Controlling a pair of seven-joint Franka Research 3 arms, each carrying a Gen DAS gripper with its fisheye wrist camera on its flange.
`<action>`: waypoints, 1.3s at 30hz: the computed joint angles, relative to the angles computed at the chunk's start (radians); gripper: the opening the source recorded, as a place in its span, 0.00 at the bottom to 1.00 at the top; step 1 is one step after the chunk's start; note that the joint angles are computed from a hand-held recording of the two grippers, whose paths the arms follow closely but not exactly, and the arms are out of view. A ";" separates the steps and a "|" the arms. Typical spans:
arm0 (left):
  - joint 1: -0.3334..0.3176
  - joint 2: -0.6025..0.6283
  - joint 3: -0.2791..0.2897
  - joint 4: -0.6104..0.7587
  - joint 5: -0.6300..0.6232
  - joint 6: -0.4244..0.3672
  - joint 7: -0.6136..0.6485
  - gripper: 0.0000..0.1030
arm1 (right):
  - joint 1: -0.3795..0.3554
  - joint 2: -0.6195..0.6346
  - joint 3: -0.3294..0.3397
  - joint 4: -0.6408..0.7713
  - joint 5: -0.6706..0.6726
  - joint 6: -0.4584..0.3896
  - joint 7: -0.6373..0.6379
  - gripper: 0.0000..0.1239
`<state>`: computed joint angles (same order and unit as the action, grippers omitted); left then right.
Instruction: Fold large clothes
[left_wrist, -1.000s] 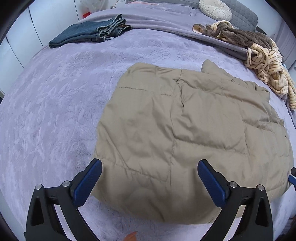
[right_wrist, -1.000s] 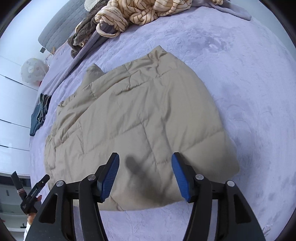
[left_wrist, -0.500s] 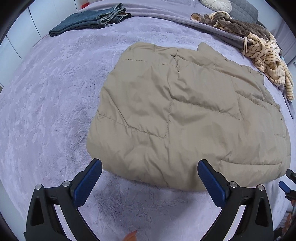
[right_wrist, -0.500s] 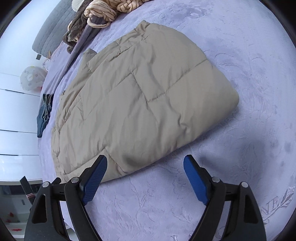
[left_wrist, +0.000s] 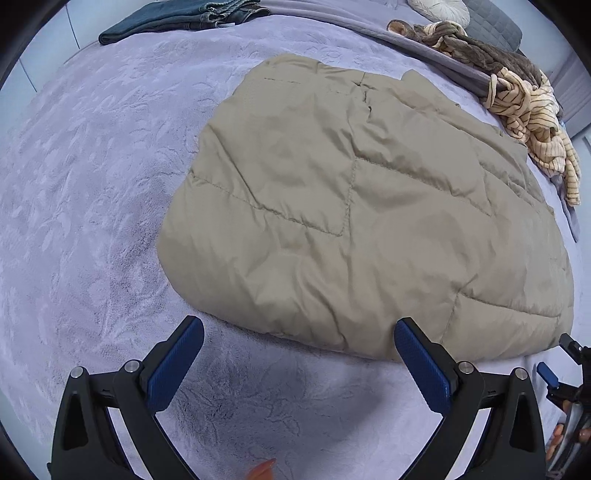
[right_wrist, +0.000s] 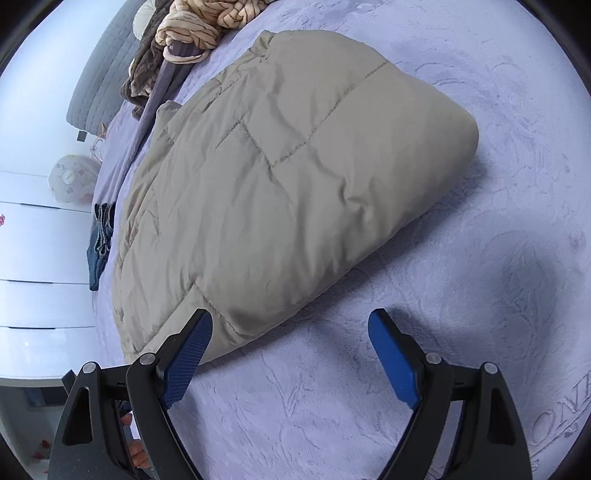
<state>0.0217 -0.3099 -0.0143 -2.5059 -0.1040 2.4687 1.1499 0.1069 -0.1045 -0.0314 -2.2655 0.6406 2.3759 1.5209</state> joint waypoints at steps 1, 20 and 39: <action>-0.002 -0.001 0.004 -0.006 -0.011 0.011 0.003 1.00 | 0.000 0.000 -0.004 -0.006 0.030 0.014 -0.008 0.71; -0.006 -0.026 0.060 -0.102 -0.199 0.136 0.082 1.00 | -0.001 0.140 0.020 0.096 0.438 0.101 -0.163 0.83; -0.127 0.120 0.258 -0.052 -1.120 0.252 0.654 1.00 | -0.038 0.223 0.030 0.169 0.407 0.036 -0.123 0.83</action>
